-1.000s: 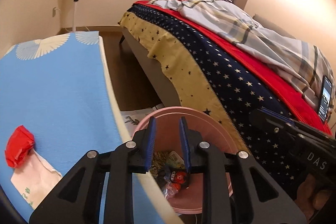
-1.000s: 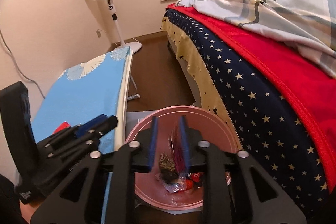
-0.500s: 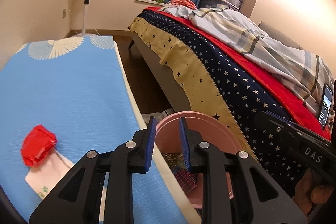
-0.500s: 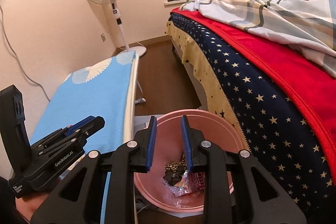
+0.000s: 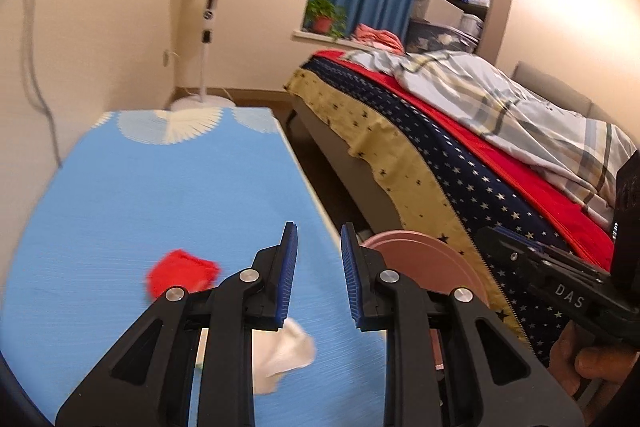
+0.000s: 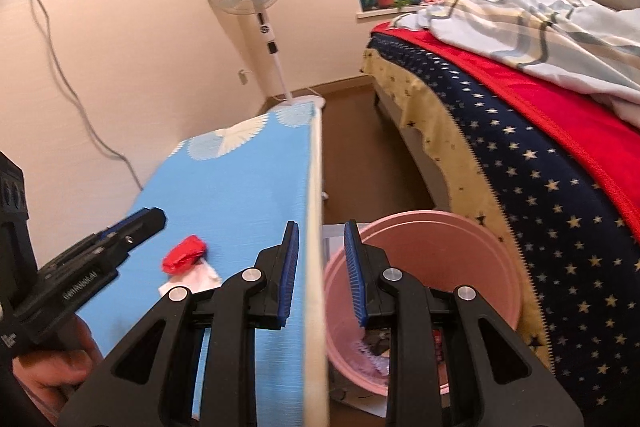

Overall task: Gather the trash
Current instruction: 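Move both open grippers back over the red packet and white tissue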

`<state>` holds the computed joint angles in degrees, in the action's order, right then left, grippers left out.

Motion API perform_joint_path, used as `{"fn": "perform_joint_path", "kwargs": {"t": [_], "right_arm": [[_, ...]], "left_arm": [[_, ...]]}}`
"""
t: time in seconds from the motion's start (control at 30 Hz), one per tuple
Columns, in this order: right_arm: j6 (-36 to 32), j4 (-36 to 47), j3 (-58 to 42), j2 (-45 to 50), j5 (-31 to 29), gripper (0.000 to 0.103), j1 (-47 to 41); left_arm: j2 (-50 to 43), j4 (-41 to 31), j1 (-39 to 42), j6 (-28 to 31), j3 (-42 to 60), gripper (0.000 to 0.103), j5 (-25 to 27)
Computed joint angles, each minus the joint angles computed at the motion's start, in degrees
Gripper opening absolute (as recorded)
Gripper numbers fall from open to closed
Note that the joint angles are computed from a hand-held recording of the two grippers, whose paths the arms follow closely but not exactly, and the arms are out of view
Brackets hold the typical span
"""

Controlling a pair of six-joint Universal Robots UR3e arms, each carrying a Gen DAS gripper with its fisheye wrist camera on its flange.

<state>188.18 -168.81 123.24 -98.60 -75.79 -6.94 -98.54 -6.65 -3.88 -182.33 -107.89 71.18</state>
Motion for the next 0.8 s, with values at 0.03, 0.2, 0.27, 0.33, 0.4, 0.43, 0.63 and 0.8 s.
{"fn": "perform_joint_path", "kwargs": {"t": [0.03, 0.2, 0.27, 0.33, 0.4, 0.43, 0.63, 0.8], "right_arm": [[0.4, -0.3, -0.2, 0.5, 0.5, 0.025, 0.5], [2.1, -1.6, -0.9, 3.7, 2.6, 0.025, 3.2], [2.6, -2.2, -1.1, 5.0, 3.6, 0.025, 4.1], [3.2, -2.9, -1.7, 6.8, 3.9, 0.025, 5.5], [4.2, -3.3, -2.8, 9.1, 4.6, 0.025, 6.9], [4.8, -3.5, -3.4, 10.5, 5.1, 0.025, 7.6], [6.3, -4.0, -5.3, 15.6, 5.7, 0.039, 10.0], [7.8, -4.1, -7.3, 19.9, 7.9, 0.04, 9.6]], "left_arm": [[1.3, -0.2, 0.8, 0.2, -1.0, 0.023, 0.0], [10.0, -3.9, 6.2, 1.5, -5.6, 0.023, -1.3], [13.9, -6.0, 8.9, 1.4, -7.7, 0.023, -3.0], [17.7, -7.8, 11.3, 1.2, -9.9, 0.023, -4.4], [21.0, -8.5, 12.2, 1.7, -12.5, 0.023, -3.9], [21.5, -8.1, 11.9, 1.8, -13.2, 0.023, -2.9], [19.8, -2.3, 12.7, 0.2, -18.1, 0.023, 0.4], [13.9, 1.4, 12.6, -2.2, -18.1, 0.023, 1.4]]}}
